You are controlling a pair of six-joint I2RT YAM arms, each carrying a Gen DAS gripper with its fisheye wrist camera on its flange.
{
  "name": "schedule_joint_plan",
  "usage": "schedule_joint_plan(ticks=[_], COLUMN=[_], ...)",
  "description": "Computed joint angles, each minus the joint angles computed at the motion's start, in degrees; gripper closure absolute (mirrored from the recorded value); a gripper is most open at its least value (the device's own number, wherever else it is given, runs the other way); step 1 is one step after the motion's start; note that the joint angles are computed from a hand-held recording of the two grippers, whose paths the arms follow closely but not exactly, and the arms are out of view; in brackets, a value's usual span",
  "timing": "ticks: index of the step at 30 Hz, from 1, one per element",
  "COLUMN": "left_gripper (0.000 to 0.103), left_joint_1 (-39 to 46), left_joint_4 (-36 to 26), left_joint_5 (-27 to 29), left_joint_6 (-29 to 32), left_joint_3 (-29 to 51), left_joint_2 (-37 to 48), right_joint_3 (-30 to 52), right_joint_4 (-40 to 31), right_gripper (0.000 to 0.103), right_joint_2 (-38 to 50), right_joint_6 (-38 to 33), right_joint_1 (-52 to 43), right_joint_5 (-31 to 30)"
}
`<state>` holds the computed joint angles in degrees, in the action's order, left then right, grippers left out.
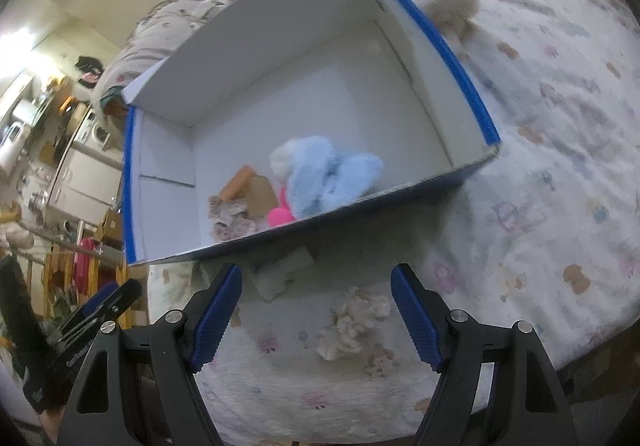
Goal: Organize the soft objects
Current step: 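Withdraw both tools from the box toward the items on the bed, then grasp the white crumpled paper with the right gripper while the left grasps the white sock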
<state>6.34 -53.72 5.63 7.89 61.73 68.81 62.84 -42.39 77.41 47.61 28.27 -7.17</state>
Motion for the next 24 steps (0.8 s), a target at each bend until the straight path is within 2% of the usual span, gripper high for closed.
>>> schedule_joint_plan(ticks=[11,12,14,15,16,18,24], left_gripper=[0.034,0.034,0.034,0.034,0.034,0.034,0.034], left_joint_1=[0.07,-0.18,-1.5,-2.59,-3.94,-6.51,-14.26], left_joint_4=[0.45,0.43,0.53,0.54,0.39,0.33,2.08], left_joint_5=[0.7,0.86,0.75,0.26,-0.6,-1.13,-2.01], left_joint_6=[-2.52,-2.78,-3.32,-3.34,-3.34,-3.34,-5.19], left_joint_3=[-0.14,-0.22,-0.61,-0.82,-0.96,-1.47,-2.5], left_joint_2=[4.58,4.79,5.2,5.62,6.07,6.95,9.54], right_joint_3=[2.2,2.94,5.19,6.14,6.93,6.78,4.82], right_joint_4=[-3.61,-3.75,-4.71,-5.27,-5.87,-4.92,-2.19], right_gripper=[0.022,0.026,0.051,0.07,0.077,0.084,0.084], right_joint_2=[14.1,15.34,17.7,18.82,19.64,19.43,14.8], right_joint_6=[-2.61,-3.08,-5.1,-6.22,-7.11,-7.66,-6.01], right_joint_1=[1.83,2.38,3.66,4.25,4.69,4.79,3.95], right_joint_5=[-5.53,-5.39,-4.26,-3.48,-3.0,-3.54,-4.25])
